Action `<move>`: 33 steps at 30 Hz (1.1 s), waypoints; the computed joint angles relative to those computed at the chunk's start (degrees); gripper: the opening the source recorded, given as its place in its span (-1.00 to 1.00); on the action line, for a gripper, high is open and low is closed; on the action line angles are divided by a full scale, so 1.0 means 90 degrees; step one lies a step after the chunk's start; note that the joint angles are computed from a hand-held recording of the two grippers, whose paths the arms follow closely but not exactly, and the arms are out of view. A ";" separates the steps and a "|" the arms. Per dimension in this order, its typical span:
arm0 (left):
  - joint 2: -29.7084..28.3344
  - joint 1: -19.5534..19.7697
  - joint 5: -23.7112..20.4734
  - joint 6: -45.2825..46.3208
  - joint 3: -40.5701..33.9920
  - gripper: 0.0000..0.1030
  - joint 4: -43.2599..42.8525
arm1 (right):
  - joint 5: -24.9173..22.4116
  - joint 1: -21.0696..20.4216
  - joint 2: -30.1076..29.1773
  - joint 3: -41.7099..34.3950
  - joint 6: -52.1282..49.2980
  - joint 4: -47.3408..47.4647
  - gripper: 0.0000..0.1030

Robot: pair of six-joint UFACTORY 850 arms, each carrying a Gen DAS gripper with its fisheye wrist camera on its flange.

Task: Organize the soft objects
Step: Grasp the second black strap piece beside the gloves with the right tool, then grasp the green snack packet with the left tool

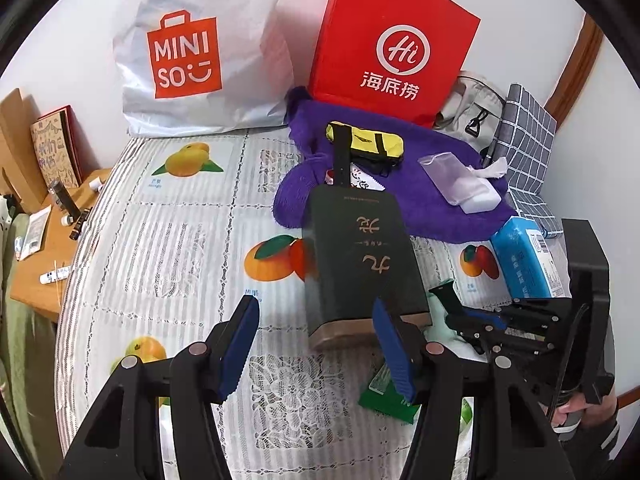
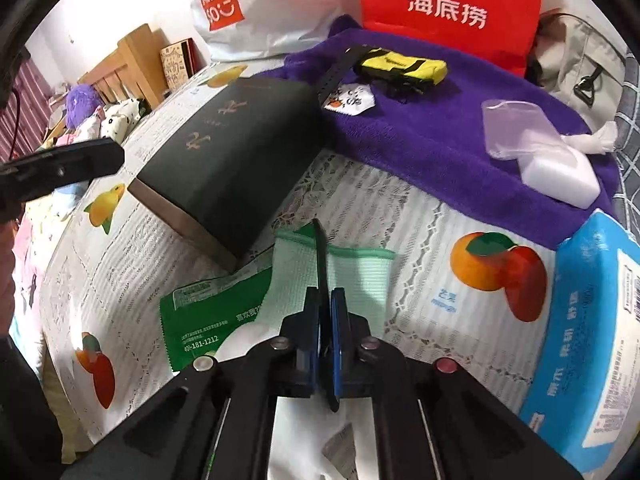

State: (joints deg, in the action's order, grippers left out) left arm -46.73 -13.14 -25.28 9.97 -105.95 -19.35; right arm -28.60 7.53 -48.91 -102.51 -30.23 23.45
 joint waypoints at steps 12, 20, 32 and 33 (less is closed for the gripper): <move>0.0036 -0.0076 -0.0077 0.0321 0.0285 0.11 -0.0228 | 0.0659 -0.0105 0.0361 0.0522 -0.0492 0.0910 -0.94; -0.0094 -0.0345 -0.0078 0.0855 0.0434 0.11 -0.0361 | 0.1341 -0.0301 0.1386 0.1919 -0.1651 0.2159 -0.94; -0.0465 -0.0680 -0.0103 0.1004 0.0065 0.31 0.0096 | 0.1572 -0.0720 0.2368 0.3513 -0.3119 0.3820 -0.94; -0.0490 -0.0719 -0.0100 0.0904 0.0027 0.36 0.0256 | 0.1554 -0.0753 0.2374 0.3554 -0.3158 0.3922 -0.94</move>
State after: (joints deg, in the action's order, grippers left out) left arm -51.15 -19.61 -26.18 18.11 -105.70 -17.04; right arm -14.62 0.76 -27.54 -70.52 -58.65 58.74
